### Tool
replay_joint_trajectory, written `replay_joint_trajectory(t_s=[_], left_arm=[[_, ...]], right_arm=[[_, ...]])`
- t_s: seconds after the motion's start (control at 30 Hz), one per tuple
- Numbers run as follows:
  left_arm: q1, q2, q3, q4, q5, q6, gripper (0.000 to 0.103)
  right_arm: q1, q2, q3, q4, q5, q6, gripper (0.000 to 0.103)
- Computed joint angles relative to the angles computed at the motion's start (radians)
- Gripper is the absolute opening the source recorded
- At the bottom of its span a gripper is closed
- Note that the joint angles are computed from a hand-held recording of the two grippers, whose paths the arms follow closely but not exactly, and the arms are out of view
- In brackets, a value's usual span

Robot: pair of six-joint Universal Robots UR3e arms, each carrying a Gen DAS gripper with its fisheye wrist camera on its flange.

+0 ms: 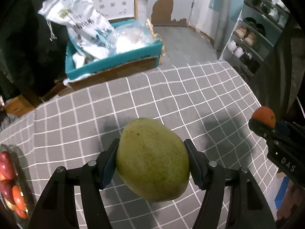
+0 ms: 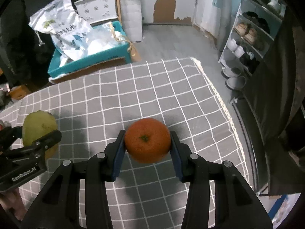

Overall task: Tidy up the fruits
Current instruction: 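Lift the pear with the left tool while the right tool carries the orange toward the bowl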

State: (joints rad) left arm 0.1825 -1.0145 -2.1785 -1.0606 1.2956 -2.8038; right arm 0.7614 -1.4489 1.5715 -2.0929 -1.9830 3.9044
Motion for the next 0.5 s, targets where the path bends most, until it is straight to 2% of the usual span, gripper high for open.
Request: replay_joint_trajectory(t_s=[0.2, 0.33, 0.43, 0.5], left_arm=[[0.135, 0.158, 0.035, -0.184, -0.065, 0.113, 0.068], [0.279, 0.267, 0.080, -0.360, -0.142, 0.227, 0.068], [0.437, 0.357, 0.140, -0.551, -0.216, 0.365, 0.068], [0.587, 0.420, 0.201, -0.735, -0.278, 0.512, 0.068]], right_arm=[[0.050, 0.020, -0.097, 0.059, -0.038, 0.008, 0.043], [0.087, 0.044, -0.177, 0.092, -0.059, 0.009, 0.043], [0.115, 0.079, -0.260, 0.122, -0.077, 0.004, 0.043], [0.133, 0.106, -0.318, 0.144, -0.088, -0.001, 0.043]])
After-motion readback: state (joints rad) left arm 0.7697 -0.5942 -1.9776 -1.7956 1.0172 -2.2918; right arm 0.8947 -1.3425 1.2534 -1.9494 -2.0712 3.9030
